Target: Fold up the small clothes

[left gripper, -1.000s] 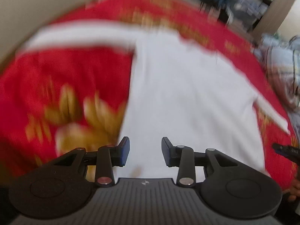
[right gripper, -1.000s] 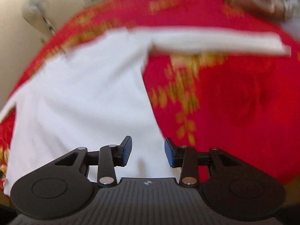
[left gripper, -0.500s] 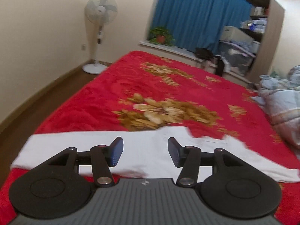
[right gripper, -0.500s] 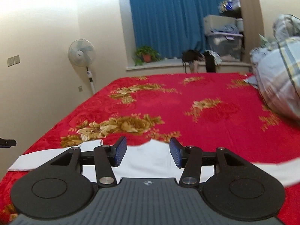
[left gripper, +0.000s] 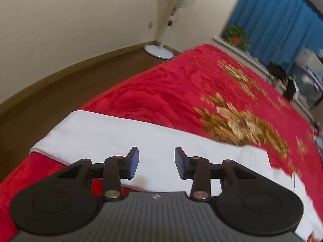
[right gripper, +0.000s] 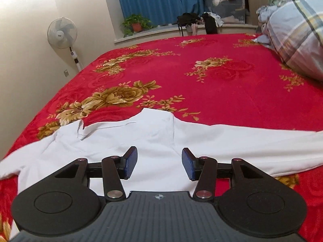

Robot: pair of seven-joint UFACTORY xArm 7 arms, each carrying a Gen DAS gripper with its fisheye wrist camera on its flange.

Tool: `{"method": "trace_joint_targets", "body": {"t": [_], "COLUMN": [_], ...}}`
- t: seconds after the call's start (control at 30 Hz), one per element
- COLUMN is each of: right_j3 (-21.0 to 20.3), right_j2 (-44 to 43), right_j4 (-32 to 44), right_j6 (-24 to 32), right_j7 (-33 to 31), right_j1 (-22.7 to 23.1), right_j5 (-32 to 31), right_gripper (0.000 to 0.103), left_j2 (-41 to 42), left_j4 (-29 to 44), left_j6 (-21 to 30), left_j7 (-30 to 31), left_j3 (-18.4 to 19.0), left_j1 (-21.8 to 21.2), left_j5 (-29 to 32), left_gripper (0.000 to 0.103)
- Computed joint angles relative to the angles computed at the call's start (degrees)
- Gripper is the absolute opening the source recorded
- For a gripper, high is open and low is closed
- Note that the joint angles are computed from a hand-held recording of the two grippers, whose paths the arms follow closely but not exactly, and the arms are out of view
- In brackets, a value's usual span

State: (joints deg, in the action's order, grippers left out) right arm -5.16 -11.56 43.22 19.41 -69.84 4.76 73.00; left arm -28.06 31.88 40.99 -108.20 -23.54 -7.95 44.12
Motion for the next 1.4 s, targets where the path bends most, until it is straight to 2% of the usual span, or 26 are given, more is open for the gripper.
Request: {"method": "trace_joint_targets", "body": {"t": [0.13,0.37,0.47,0.6,0.8,0.9,0.97,1.1,1.17,1.2,1.23,1.33,1.4], "right_j3": [0.09,0.33,0.69,0.99,1.39,1.72,2.04,2.31,2.16,2.09,2.16,1.98,1.72], "right_j2": [-0.74,-1.01,-1.25,-1.22,-0.27,0.12,0.33,0.8,1.03,1.23,1.55,2.78,3.55], "right_j4": [-1.5,-2.0,-2.23,-2.49,-2.38,-2.49,-2.71,-3.35,-3.67,-3.84,-4.02,-3.79,-3.28], "right_j6": [-0.54,0.74,0.79,0.41,-0.28,-0.7,-1.42,-2.29,-2.49,-2.82,-3.53,-3.05,-1.05], "right_j7": [-1.62,-1.19,-1.38,-1.47,0.07,1.84,3.34,7.19,8.7,9.35,10.7,16.43,19.5], "right_j1": [0.33,0.63,1.14,1.9,2.43,2.48,2.58,2.74,2.95,3.1,3.13,2.37,1.59], "right_j5": [1.86,0.69,0.36,-0.16,-1.69,-3.67,-5.62,-10.69,-12.6,-13.13,-13.68,-17.0,-19.35], "right_gripper": [0.051,0.051,0.051,0.051,0.051,0.051,0.051,0.05,0.037,0.02,0.011,0.011,0.013], "left_j2": [-8.45,-24.08,-27.19,-28.51,-30.21,-30.12,-29.01,-26.44,-23.77,-23.02,-21.56,-13.17,-7.76], "left_j4": [-6.5,-19.73,-22.4,-22.96,-24.38,-24.35,-23.03,-19.59,-16.49,-15.1,-13.22,-4.31,1.37], "left_j6": [-1.48,-6.22,-4.88,-1.9,-1.91,-1.54,0.26,3.31,5.23,6.71,8.32,13.85,13.83], "left_j7": [-1.3,-1.84,-0.5,0.21,2.43,2.22,1.33,0.18,-0.18,-0.2,-0.14,-0.14,-0.3], "left_j3": [2.98,9.25,11.01,9.38,7.73,6.14,4.59,2.11,0.04,-0.78,-2.01,-8.29,-12.44], "left_j1": [0.05,0.98,0.54,1.74,4.01,5.82,6.69,7.68,8.6,8.66,9.11,11.17,12.28], "left_j5": [-4.32,-17.43,-22.77,-27.29,-31.69,-31.9,-31.72,-29.74,-27.25,-25.96,-24.12,-15.47,-7.88], "left_gripper": [0.044,0.044,0.044,0.044,0.044,0.04,0.02,0.011,0.007,0.006,0.006,0.004,0.003]}}
